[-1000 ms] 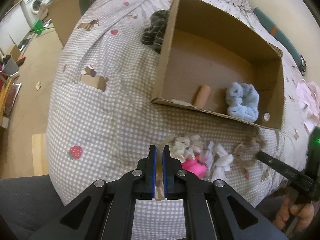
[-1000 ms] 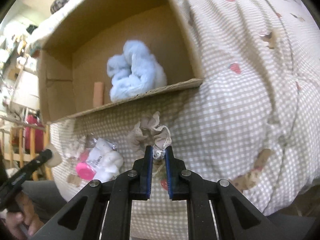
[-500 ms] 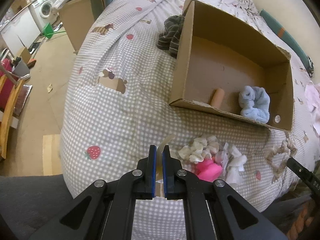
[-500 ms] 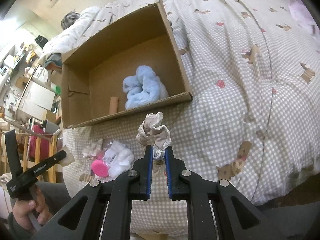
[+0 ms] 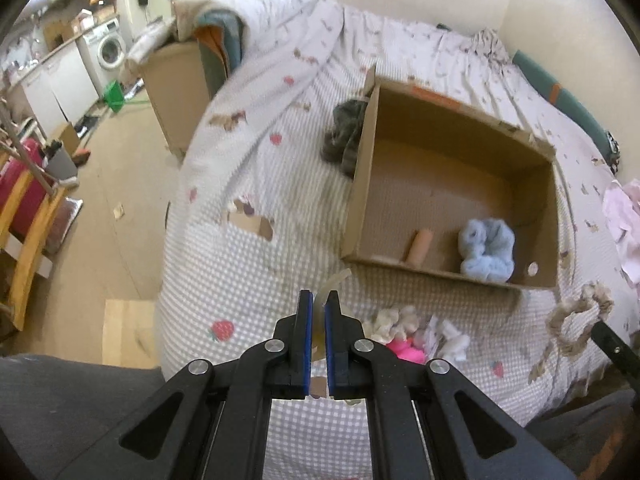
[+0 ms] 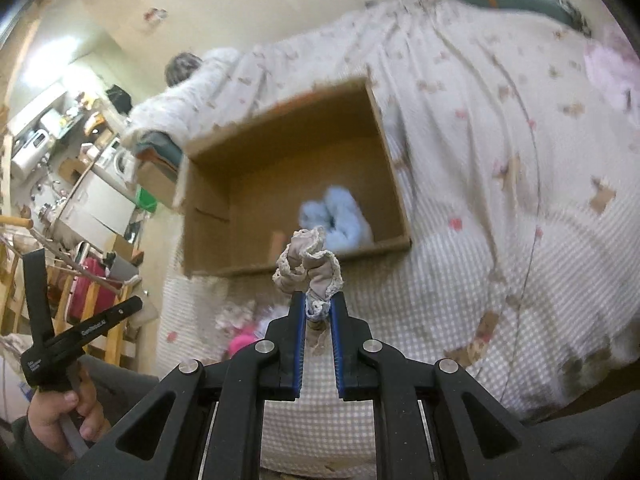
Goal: Organize soft objects
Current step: 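Lift the lace scrunchie with the right gripper and carry it into the box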
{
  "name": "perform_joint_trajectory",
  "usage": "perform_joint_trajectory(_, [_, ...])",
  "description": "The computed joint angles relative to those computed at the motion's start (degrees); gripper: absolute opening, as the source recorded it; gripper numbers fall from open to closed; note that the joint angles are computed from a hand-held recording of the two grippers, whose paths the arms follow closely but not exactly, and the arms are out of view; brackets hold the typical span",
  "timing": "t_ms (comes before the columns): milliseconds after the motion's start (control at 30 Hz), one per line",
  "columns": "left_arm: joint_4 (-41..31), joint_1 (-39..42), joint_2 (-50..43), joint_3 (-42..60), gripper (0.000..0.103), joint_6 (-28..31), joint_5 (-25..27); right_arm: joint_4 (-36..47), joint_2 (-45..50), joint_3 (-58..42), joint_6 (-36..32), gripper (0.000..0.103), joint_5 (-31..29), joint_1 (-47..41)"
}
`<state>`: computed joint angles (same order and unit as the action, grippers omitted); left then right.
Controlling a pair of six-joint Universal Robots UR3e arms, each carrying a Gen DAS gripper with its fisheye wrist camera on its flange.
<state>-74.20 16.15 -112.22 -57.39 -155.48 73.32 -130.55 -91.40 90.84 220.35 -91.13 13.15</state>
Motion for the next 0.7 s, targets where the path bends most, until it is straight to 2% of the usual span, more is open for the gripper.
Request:
perform_joint_trajectory(133, [-4.40, 1.43, 0.31, 5.02, 0.005, -0.76, -4.72, 1.07, -0.10, -4.27, 0.74, 0.014, -2.13, 1.46])
perform_joint_trajectory(333, [-6.59, 1.35, -0.65, 12.31, 0.005, -1.16, -9.67, 2.31, 0.13, -10.13, -0.72, 0.014, -2.89, 0.82])
perform_joint_trajectory(500, [-5.66, -0.61, -4.18, 19.18, 0.005, -1.90, -9.23, 3.56, 3.47, -16.94, -4.03, 0.014, -3.46, 0.04])
perform_joint_trajectory(700, [-9.11, -2.20, -12.50, 33.15, 0.005, -3.50, -8.57, 4.08, 8.05, -23.66, -6.90, 0.014, -2.71, -1.41])
